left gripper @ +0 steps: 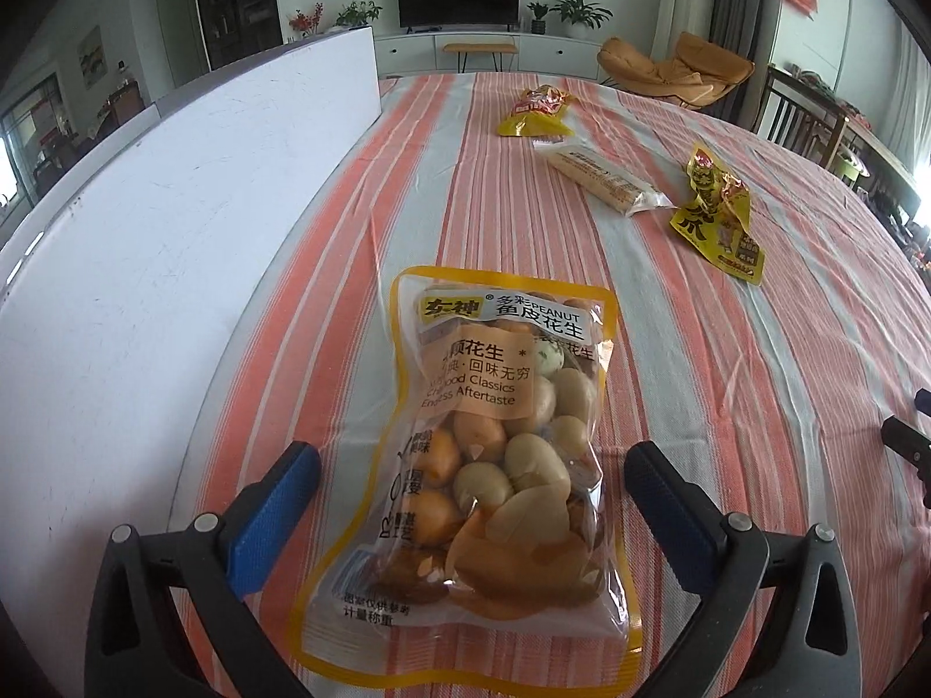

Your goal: Organize snacks

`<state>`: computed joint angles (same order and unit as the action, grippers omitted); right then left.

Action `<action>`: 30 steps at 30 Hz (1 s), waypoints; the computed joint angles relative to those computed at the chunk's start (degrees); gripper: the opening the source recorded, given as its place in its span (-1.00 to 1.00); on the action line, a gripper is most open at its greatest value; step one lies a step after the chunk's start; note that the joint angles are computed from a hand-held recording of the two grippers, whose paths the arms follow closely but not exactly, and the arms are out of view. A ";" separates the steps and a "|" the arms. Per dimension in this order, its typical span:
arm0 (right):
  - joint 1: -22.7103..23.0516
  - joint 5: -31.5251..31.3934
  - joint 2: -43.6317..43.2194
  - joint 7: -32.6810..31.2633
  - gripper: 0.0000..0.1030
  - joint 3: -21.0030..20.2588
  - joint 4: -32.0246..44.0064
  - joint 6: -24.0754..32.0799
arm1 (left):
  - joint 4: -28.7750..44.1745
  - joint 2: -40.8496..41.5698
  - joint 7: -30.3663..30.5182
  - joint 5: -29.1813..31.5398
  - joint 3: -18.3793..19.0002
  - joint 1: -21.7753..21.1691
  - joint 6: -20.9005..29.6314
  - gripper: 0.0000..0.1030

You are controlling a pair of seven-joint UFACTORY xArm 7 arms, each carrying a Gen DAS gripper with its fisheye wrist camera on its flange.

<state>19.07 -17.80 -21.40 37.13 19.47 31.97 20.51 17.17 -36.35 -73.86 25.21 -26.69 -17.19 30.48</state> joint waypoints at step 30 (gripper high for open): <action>0.07 -0.06 0.02 0.01 0.99 -0.11 0.00 -0.01 | -0.01 0.22 -0.15 0.31 0.05 0.15 -0.31 1.00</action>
